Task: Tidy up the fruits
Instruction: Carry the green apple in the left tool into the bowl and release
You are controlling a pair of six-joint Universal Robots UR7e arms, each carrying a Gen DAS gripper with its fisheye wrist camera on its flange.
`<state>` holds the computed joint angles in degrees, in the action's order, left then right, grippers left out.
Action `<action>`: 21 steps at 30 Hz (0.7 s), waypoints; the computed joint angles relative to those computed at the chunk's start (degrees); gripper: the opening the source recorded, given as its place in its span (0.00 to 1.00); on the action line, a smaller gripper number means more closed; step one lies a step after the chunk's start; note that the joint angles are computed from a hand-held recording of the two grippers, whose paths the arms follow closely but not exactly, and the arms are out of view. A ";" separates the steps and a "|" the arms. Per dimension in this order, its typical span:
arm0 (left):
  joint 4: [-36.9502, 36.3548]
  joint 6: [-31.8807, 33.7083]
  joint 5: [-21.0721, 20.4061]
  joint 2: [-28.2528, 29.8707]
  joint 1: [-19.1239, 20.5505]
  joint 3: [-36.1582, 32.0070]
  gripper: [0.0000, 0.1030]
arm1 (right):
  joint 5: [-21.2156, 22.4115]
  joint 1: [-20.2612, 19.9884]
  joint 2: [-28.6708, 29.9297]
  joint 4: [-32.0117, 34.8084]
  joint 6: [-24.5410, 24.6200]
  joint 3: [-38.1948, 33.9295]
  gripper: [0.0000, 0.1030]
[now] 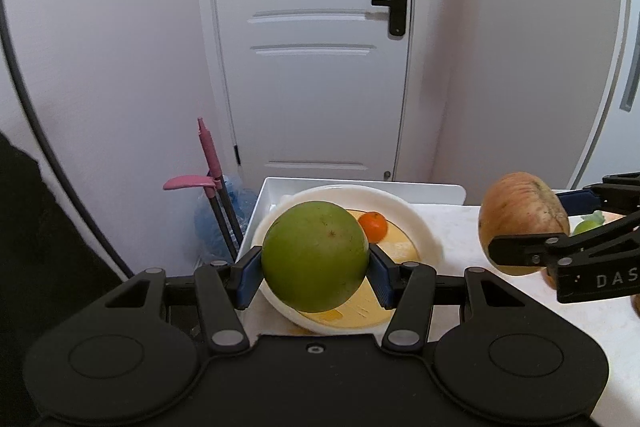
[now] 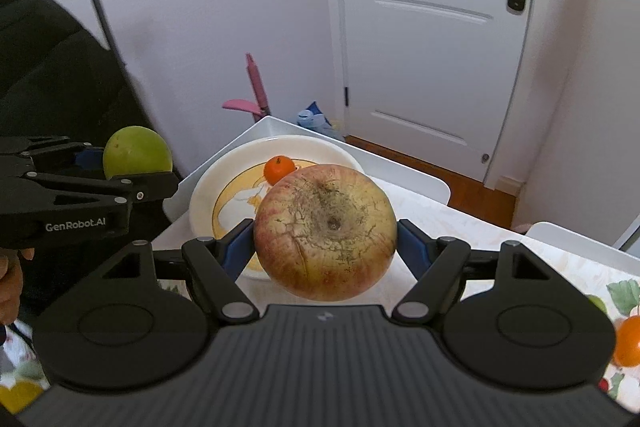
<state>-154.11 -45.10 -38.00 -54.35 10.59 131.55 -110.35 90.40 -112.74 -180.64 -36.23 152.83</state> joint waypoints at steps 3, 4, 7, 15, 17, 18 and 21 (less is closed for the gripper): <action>-5.55 7.22 -0.97 0.99 3.26 -0.25 0.57 | -2.84 1.87 4.99 -4.62 2.47 -0.52 0.88; -7.11 9.33 -1.37 1.29 4.25 -0.38 0.57 | -3.54 2.18 6.56 -6.20 3.04 -0.66 0.88; -11.16 14.59 -2.63 2.34 6.82 -0.74 0.57 | -5.73 3.39 10.70 -9.80 5.07 -1.41 0.88; -17.60 26.47 -5.64 7.05 13.39 -3.83 0.57 | -9.52 4.18 18.70 -15.97 8.30 -3.28 0.88; -18.26 28.23 -6.42 8.14 14.75 -4.46 0.57 | -9.94 4.02 19.95 -16.71 9.02 -3.70 0.88; -18.33 28.94 -6.71 8.64 15.27 -4.80 0.57 | -10.04 3.91 20.29 -16.83 9.29 -3.87 0.88; -17.85 30.51 -7.54 10.05 16.69 -5.95 0.57 | -10.59 3.80 21.96 -17.51 9.97 -4.57 0.88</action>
<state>-171.97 -14.59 -45.54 -44.30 27.29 125.59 -120.94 94.20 -90.78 -198.15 -26.26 148.26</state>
